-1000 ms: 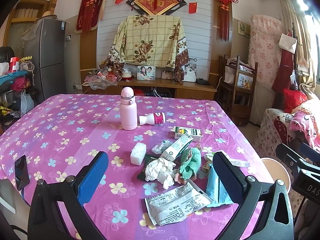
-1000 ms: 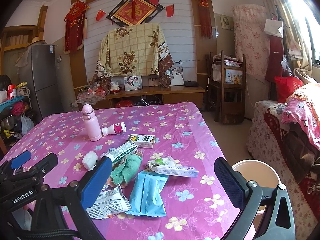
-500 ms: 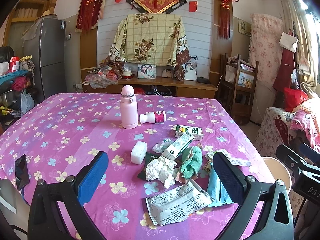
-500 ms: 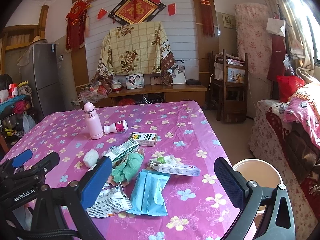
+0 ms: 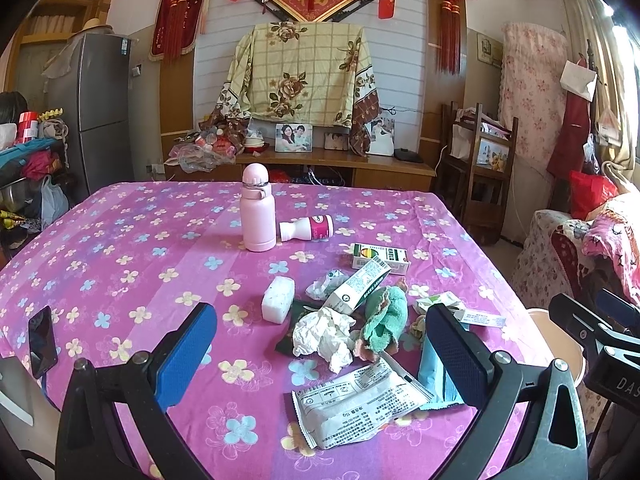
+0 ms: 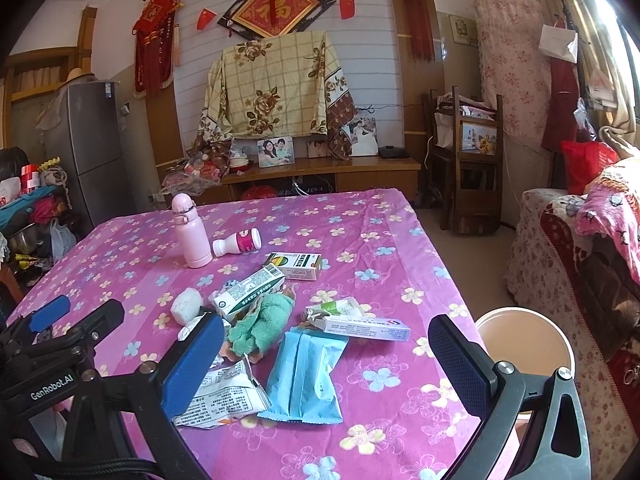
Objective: Collect trash
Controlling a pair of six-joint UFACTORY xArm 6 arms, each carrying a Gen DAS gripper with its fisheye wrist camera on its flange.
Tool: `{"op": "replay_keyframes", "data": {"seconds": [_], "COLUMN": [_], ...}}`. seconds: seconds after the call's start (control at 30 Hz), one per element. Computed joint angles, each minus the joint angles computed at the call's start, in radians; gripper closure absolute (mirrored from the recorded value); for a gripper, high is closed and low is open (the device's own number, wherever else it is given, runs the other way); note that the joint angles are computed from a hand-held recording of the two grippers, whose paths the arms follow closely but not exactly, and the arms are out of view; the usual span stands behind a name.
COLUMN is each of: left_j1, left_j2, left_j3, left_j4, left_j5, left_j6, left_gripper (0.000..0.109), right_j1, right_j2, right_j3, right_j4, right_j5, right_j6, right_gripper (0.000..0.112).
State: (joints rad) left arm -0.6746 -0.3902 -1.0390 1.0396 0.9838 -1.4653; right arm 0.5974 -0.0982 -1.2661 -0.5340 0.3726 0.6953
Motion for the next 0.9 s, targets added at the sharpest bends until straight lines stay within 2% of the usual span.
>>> {"op": "replay_keyframes", "data": {"seconds": [0.33, 0.5, 0.6, 0.67, 0.8, 0.9], "left_j1": [0.017, 0.042, 0.064, 0.086, 0.147, 0.168], "left_j2": [0.003, -0.001, -0.011, -0.021, -0.042, -0.028], "left_j3": [0.017, 0.035, 0.057, 0.081, 0.149, 0.179], "left_j4": [-0.026, -0.064, -0.095, -0.131, -0.269, -0.378], "left_j5": [-0.019, -0.047, -0.071, -0.109, -0.245, -0.306], "left_j6": [0.018, 0.064, 0.111, 0.154, 0.285, 0.399], "left_gripper": [0.006, 0.006, 0.006, 0.006, 0.006, 0.006], "right_j1": [-0.003, -0.01, -0.026, -0.043, -0.068, -0.072], "right_j2": [0.015, 0.042, 0.068, 0.088, 0.129, 0.167], "right_j3": [0.008, -0.01, -0.04, -0.057, -0.084, -0.098], "right_j4": [0.07, 0.144, 0.192, 0.262, 0.407, 0.531], "right_j5": [-0.015, 0.026, 0.087, 0.124, 0.187, 0.203], "right_j6": [-0.06, -0.149, -0.21, -0.259, -0.332, -0.398], "right_gripper": [0.009, 0.009, 0.009, 0.009, 0.009, 0.009]}}
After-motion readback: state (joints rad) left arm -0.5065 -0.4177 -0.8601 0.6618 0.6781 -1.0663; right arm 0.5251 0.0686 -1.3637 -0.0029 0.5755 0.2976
